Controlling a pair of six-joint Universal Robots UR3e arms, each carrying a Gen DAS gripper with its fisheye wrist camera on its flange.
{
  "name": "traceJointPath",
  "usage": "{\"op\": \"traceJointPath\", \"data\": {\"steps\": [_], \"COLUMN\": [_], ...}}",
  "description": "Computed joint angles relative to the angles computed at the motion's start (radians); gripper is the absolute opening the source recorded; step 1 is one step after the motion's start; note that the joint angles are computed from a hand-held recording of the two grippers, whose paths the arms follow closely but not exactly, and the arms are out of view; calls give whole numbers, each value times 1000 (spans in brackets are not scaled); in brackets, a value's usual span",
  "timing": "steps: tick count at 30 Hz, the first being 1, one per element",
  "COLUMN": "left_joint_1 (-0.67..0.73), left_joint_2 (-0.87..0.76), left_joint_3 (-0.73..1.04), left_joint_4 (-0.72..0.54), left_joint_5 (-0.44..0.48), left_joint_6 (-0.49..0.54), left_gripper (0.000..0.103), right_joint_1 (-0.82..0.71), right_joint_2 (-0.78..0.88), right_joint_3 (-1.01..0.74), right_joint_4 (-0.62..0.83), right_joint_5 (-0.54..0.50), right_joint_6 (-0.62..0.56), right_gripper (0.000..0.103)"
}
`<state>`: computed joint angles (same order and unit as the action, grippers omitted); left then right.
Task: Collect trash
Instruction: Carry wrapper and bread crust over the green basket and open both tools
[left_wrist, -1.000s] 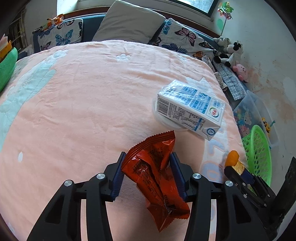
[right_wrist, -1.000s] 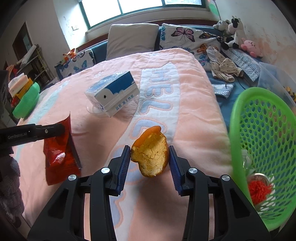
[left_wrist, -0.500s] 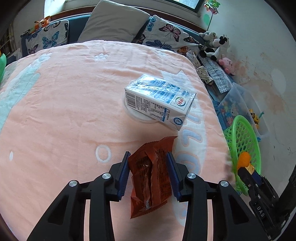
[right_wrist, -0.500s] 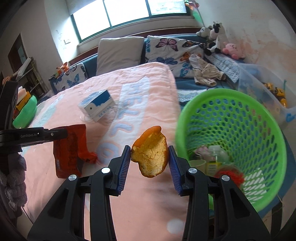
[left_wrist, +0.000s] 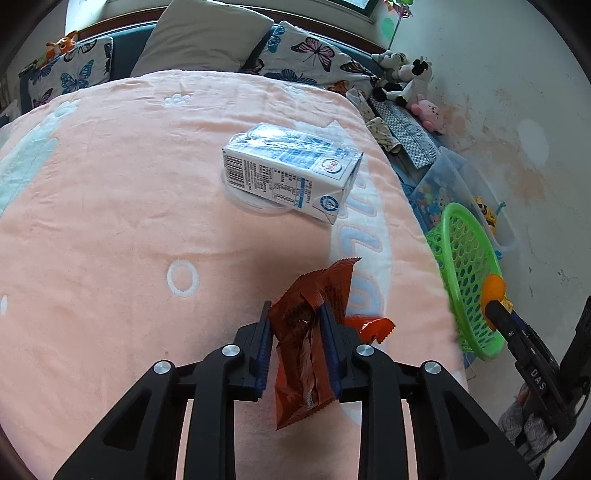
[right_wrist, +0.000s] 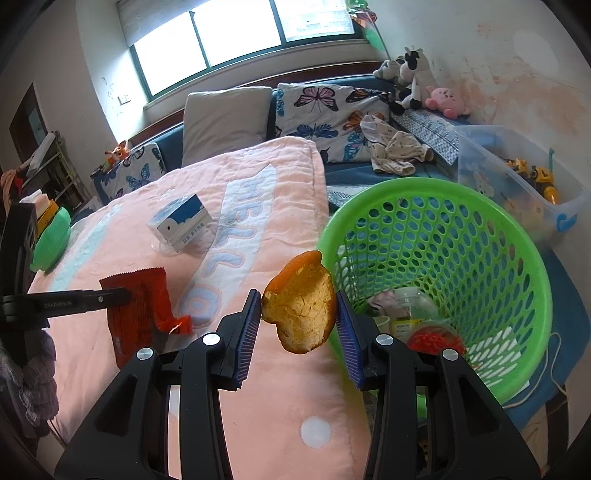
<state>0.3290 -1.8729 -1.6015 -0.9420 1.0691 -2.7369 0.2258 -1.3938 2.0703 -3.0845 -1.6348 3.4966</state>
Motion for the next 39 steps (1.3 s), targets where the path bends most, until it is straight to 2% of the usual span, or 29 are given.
{"op": "traceJointPath", "data": {"steps": [5, 12, 21, 27, 39], "left_joint_1": [9, -32, -178, -278, -401], "left_joint_2": [51, 75, 11, -85, -241], "left_joint_3": [-10, 64, 216, 342, 494], "left_joint_4": [-40, -146, -158, -147, -115], "left_joint_5": [-53, -126, -147, -135, -113], "left_joint_6": [49, 75, -3, -63, -142], "left_gripper": [19, 17, 17, 17, 17], "right_joint_1": [-37, -128, -264, -372, -418], "right_joint_2": [-45, -153, -262, -325, -405], "right_joint_3": [50, 148, 260, 349, 424], "right_joint_4": [-9, -2, 22, 11, -7], "right_joint_5": [5, 11, 30, 102, 132], "right_joint_6": [-6, -19, -54, -64, -82], "right_gripper": [42, 42, 44, 47, 53]}}
